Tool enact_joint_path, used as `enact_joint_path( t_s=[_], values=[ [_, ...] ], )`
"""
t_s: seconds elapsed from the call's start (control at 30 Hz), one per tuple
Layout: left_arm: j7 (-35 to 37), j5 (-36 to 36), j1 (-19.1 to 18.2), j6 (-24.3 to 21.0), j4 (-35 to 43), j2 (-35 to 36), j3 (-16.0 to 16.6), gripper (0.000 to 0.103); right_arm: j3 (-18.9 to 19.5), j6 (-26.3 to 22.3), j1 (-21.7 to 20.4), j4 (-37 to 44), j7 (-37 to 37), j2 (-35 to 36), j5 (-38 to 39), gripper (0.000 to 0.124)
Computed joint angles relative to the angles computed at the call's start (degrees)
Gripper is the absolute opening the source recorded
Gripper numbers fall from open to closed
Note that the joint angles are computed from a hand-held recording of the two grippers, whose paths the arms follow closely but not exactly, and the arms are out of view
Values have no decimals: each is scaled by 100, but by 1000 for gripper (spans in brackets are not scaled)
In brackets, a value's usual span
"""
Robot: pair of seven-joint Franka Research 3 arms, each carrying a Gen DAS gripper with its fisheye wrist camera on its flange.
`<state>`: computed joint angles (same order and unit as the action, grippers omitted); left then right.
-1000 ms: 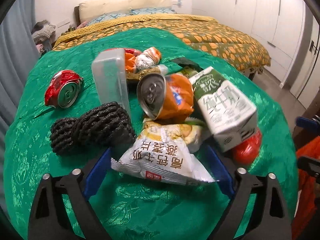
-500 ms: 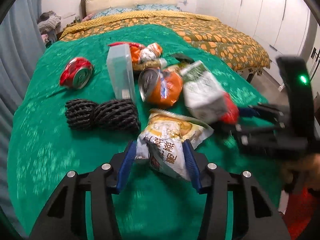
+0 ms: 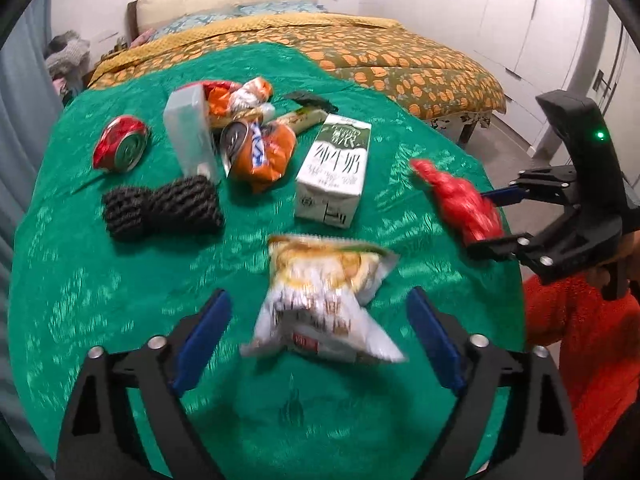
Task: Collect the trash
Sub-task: 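Carry the wrapper and red bag over the blue wastebasket with both tools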
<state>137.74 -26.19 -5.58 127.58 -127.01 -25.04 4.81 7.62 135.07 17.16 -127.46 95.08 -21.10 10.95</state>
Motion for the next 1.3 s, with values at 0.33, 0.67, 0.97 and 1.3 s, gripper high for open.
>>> enact_joint_path(
  t_s=[0.33, 0.67, 0.97, 1.3],
  values=[
    [-177, 671, 72, -52, 137, 349, -348, 52, -61, -19, -107, 143, 839, 153, 202, 47],
    [-1007, 95, -302, -237, 285, -82, -407, 43, -424, 336, -599, -445, 290, -775, 152, 45],
    [-2104, -82, -1269, 135, 1104, 916, -1375, 44, -864, 114, -1692, -900, -98, -709, -538, 45],
    [-3916, 1368, -1709, 848, 2188, 3056, -2247, 45, -1420, 305, -2118, -1022, -997, -15, 157, 46]
  ],
)
